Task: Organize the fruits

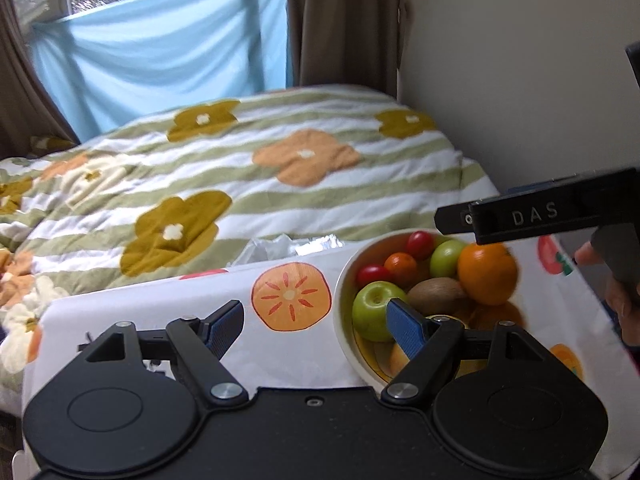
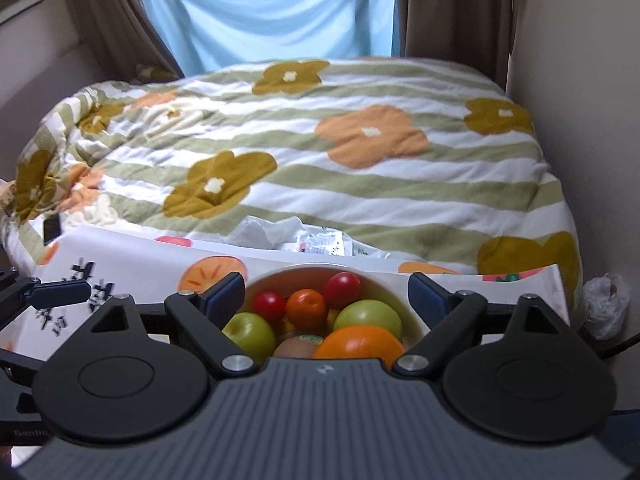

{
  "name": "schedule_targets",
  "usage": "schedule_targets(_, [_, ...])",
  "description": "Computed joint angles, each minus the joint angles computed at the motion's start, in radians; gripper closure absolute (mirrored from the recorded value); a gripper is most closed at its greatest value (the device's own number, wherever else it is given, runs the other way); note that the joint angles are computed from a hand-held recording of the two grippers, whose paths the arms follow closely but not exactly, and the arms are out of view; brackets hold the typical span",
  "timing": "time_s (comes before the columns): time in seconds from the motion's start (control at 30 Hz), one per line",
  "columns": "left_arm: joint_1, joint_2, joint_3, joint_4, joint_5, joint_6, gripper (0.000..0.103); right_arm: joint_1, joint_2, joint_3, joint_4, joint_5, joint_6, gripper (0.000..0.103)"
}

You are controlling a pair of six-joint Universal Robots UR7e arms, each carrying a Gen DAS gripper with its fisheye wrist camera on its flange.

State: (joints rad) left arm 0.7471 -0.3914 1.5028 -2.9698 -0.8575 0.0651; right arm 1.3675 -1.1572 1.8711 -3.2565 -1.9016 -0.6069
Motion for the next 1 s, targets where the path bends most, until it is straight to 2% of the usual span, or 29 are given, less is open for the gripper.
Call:
schedule_targets(0.2, [-0.086,-0.090,0.171,-0.128,0.068,-0.104,0.021,0.026,-0.141,0.167,-0.081,0.009,-0.015,0.000])
schedule_targets(0.43, [-0.183,-0.174,0.332,-0.221,0.183,-0.208,0.021,0.060,-0.276,0.342,-0.176,-0.013,-0.035,0.000])
schedule_targets(0.6, [-0.228,-0.231,0.435,-0.256,0.249,-0.255,0.021,0.088,-0.347,0.442,-0.233,-0.039,-0.004,0.000])
schedule_targets(0.77, [-0.249,-0.294,0.533,-0.262,0.283,-0.313,0.020,0.141,-0.355,0.524,-0.322,-0.110,-0.003,0.000])
schedule_targets(0.97, [-0.248,-0.327,0.608,-0.358,0.291,-0.262,0.006,0.201,-0.305,0.579,-0.456,-0.182,0.038,0.000])
schedule_targets(1.0, [-0.249,-0.329,0.616,-0.377,0.295,-0.248,0.001,0.210,-0.290,0.586,-0.484,-0.196,0.039,0.000])
